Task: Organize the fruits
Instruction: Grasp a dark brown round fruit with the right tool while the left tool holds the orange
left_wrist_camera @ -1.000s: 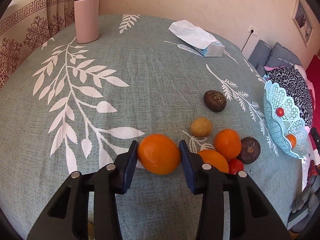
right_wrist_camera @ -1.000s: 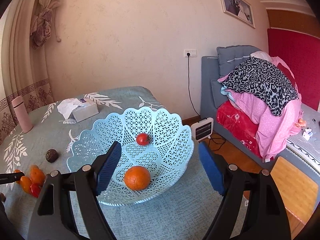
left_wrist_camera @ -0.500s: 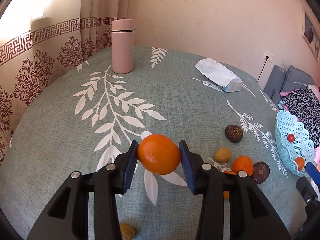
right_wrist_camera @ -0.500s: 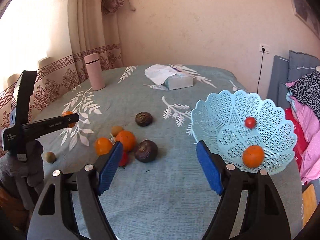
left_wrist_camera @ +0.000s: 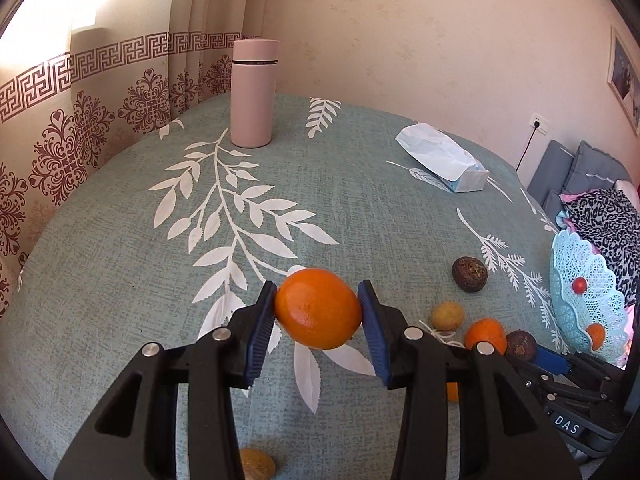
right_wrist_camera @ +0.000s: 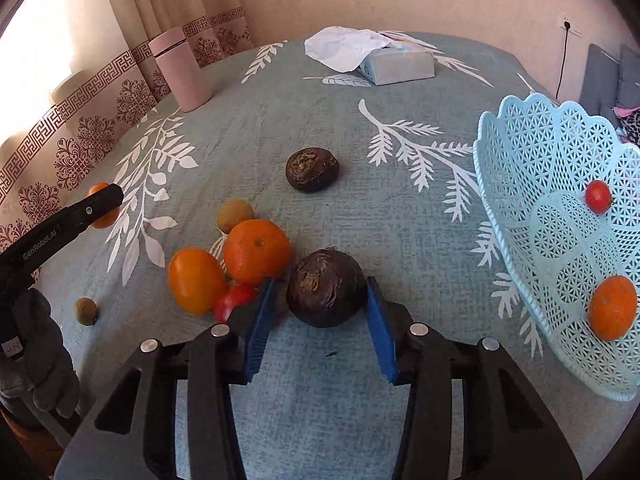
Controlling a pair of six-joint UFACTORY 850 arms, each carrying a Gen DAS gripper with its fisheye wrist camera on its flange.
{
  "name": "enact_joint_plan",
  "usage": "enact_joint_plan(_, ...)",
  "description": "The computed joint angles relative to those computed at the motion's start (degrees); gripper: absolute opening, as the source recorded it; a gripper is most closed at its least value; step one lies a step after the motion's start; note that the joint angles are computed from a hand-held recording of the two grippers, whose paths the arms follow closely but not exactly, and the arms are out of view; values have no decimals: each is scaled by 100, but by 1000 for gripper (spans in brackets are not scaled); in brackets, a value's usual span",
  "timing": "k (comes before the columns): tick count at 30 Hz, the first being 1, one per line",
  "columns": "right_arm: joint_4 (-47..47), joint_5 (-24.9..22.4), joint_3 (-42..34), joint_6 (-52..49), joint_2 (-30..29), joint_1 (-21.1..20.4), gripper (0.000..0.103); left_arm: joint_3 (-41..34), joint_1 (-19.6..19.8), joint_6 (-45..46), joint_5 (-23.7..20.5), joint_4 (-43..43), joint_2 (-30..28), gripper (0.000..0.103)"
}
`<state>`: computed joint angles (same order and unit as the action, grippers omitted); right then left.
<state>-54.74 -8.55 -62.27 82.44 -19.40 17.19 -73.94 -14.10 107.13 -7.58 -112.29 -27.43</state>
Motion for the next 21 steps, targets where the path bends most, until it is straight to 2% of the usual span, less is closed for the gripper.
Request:
enact_joint_plan(2, -27, -99, -34, -19, -17, 21, 41, -4, 0, -37, -2, 30, -8, 42)
enact_joint_plan(4, -607, -81, 26, 526, 16, 44, 40, -12, -1, -110, 1, 97, -16, 42)
enact_joint_plan(8, -1031, -77, 75, 935, 64, 78, 40, -15, -9, -220, -1, 225, -21, 42)
enact_joint_plan(14, -2758, -253, 281, 2682, 323, 168, 37, -9, -17, -247, -14, 286, -24, 42)
enact_joint_plan(19, -3072, -308, 378, 3015, 415, 176, 37, 4, -18, -222, -24, 268, -20, 42)
enact_joint_plan(21, -3479, -344, 455, 3470, 500, 180, 37, 10, -16, -162, -25, 203, -17, 42)
